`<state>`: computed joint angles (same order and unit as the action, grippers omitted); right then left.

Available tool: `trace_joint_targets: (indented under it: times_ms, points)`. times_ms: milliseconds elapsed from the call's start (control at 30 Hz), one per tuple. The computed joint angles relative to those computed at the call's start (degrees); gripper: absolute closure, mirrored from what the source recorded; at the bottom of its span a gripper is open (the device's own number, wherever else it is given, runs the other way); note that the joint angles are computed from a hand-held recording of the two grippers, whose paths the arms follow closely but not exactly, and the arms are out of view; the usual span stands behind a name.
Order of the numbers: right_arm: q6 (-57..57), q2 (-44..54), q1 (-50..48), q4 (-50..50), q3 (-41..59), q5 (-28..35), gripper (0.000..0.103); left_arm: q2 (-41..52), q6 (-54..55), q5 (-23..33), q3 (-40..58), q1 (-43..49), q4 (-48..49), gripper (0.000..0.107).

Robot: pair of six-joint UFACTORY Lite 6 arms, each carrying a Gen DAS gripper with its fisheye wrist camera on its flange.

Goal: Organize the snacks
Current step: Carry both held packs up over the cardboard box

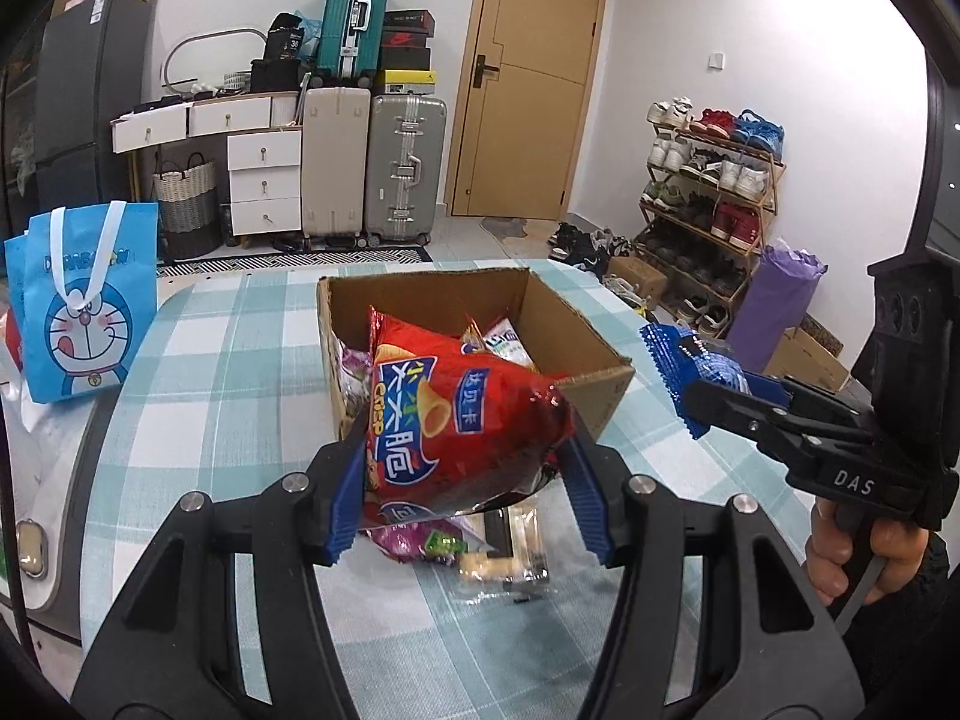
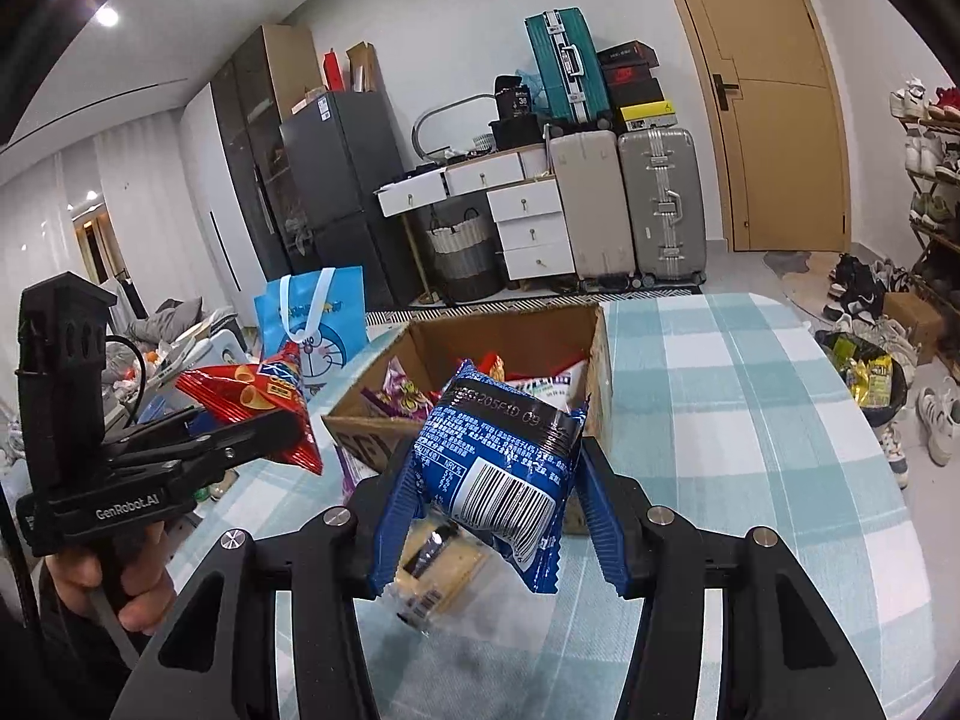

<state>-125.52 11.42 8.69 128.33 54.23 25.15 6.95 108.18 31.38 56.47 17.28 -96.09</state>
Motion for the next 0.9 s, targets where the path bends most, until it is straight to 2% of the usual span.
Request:
trace_joint_targets:
  times_ms: [233, 500, 900]
  points:
    - [1.46, 3.64, 1.54, -1.1, 5.73, -1.44, 0.051, 6.78, -3.22, -4.22, 9.29, -2.78, 0.41, 0.052]
    - [8.09, 8.67, 2.37, -6.42, 13.13, -2.99, 0.051, 16.0, -9.26, -8.47, 20.88, -5.87, 3.3, 0.052]
    - [14.34, 16.42, 3.4, -11.77, 23.52, -5.29, 0.051, 27.68, -20.05, -12.97, 36.69, -8.96, 11.59, 0.052]
